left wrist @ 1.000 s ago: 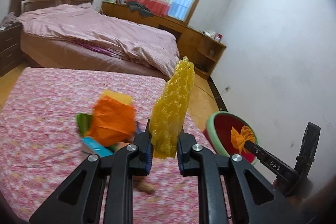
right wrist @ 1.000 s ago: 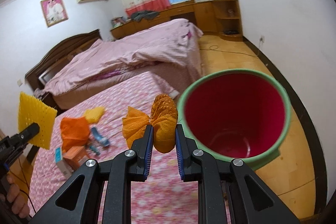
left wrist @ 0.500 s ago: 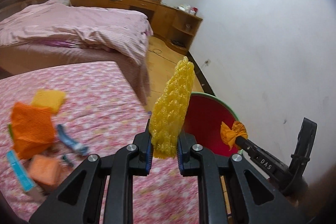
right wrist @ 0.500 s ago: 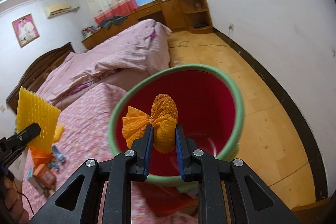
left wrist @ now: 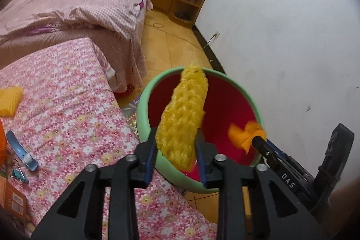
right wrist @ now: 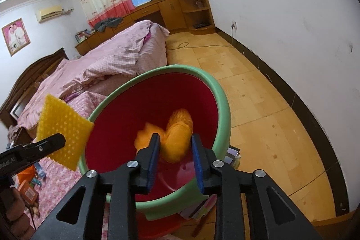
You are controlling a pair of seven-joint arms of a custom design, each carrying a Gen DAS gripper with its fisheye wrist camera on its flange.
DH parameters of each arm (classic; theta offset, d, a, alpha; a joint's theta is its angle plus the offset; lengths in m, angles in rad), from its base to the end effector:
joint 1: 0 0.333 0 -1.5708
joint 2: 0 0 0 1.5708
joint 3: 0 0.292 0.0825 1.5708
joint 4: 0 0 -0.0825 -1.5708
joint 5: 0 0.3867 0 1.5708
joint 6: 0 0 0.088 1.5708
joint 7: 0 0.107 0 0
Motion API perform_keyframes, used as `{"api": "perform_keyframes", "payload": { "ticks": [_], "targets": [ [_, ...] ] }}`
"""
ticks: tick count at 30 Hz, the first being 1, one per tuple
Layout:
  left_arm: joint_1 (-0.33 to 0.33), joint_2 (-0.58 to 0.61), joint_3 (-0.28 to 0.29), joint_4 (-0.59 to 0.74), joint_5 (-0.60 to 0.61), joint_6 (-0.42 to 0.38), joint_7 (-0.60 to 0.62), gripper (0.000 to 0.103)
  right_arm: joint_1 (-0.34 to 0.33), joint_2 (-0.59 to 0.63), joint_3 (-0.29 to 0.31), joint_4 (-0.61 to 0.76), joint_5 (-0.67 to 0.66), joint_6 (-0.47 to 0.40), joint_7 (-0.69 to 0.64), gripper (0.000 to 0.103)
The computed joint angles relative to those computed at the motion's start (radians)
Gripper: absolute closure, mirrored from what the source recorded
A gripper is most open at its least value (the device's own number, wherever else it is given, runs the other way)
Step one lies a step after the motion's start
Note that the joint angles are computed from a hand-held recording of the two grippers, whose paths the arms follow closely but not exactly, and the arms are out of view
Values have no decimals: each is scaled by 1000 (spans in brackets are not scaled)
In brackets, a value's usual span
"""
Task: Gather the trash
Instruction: 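Open the left tool to drop the yellow sponge into the bin, then move the left tool to the bed and grasp the white medicine box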
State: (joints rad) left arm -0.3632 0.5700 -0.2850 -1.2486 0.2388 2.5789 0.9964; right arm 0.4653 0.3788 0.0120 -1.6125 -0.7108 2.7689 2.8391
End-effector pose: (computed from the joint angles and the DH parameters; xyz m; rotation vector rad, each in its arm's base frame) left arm 0.6355 -0.4106 0.5146 -1.8143 2.0414 -1.0894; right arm 0.6138 0.3477 0.4674 -1.4379 1.8112 -0.5281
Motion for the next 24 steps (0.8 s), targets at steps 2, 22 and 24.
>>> {"api": "perform_keyframes", "payload": {
  "ticks": [2,22,24],
  "targets": [
    [-15,14,13,24,17,-25,-12,62,-4,2,2,-4,5,13,-3,73],
    [8,-197,47,-253,118,47,-163,60,7,-63,17,-70,-37,78,42,64],
    [15,-244,53,-309,138,58,-204,60,3,-64,25,-69,-24,90,25,59]
  ]
}}
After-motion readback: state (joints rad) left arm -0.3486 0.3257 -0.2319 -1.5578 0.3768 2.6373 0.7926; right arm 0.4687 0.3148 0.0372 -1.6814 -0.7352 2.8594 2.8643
